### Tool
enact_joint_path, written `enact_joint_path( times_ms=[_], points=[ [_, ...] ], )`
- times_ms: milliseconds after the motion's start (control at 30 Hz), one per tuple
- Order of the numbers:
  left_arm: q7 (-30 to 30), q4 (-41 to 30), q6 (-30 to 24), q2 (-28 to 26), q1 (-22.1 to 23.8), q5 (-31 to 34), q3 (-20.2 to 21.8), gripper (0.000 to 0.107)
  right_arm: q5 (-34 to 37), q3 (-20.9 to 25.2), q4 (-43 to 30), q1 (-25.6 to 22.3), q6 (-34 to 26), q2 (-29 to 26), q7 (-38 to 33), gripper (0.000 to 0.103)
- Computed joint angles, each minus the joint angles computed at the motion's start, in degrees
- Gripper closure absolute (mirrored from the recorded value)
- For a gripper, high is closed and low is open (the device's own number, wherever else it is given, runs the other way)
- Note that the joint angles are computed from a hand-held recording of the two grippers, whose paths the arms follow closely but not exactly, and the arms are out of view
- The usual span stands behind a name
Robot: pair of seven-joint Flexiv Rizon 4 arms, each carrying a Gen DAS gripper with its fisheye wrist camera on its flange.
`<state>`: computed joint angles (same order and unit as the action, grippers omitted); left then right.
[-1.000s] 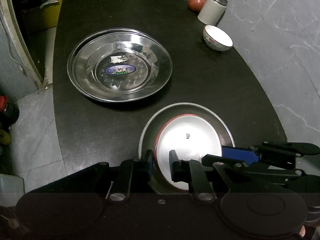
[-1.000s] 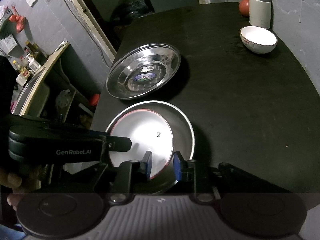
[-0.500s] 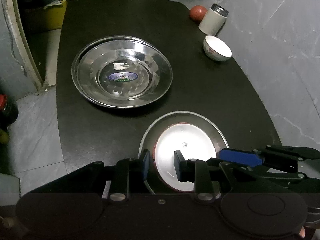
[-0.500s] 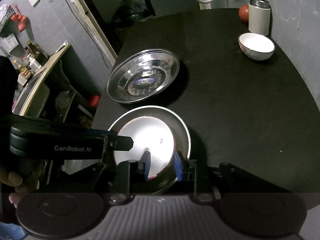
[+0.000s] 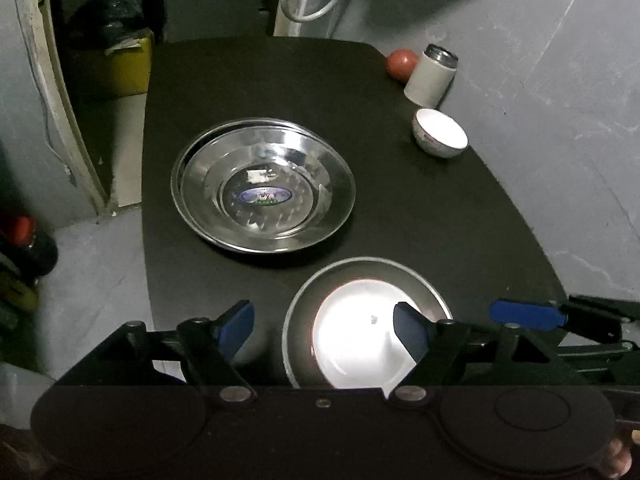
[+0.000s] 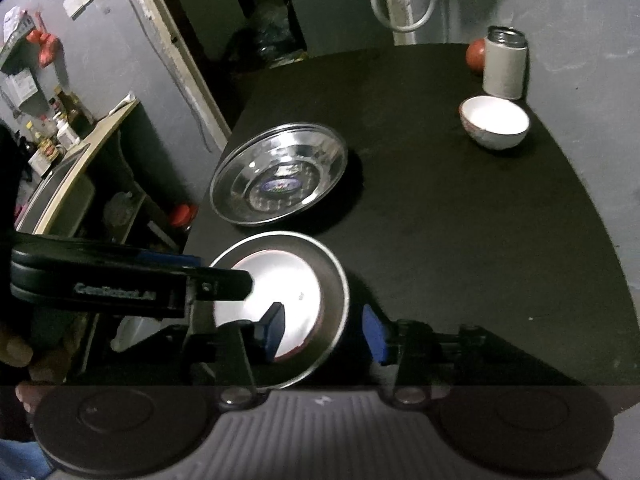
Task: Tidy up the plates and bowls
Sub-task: 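Open both grippers and pull them back from the bowls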
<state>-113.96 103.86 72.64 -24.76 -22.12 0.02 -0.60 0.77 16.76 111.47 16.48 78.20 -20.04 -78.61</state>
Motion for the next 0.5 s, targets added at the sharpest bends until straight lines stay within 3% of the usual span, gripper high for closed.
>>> enact_joint_path(
  times_ms=[167,367,500],
  points=[
    [-0.78,-1.77,-0.74,-1.00,-0.78,0.72,0.65,0.026,0.50,-0.54,0.68,-0.42,1.15,0.30,0.91,0.043],
    [-2.66,-3.45,3.12,-2.56,-1.82,2.27,1.47,0.005,0.75,-1.23,1.13,-1.25,3.10,0.00,2.21,0.028],
    [-3.34,-6.05,4.62,-4.51,-2.87,2.49,2.34,0.005,1.47,-1.05,0.48,-2.81,3.76,-1.00,3.09,0.017]
  ],
)
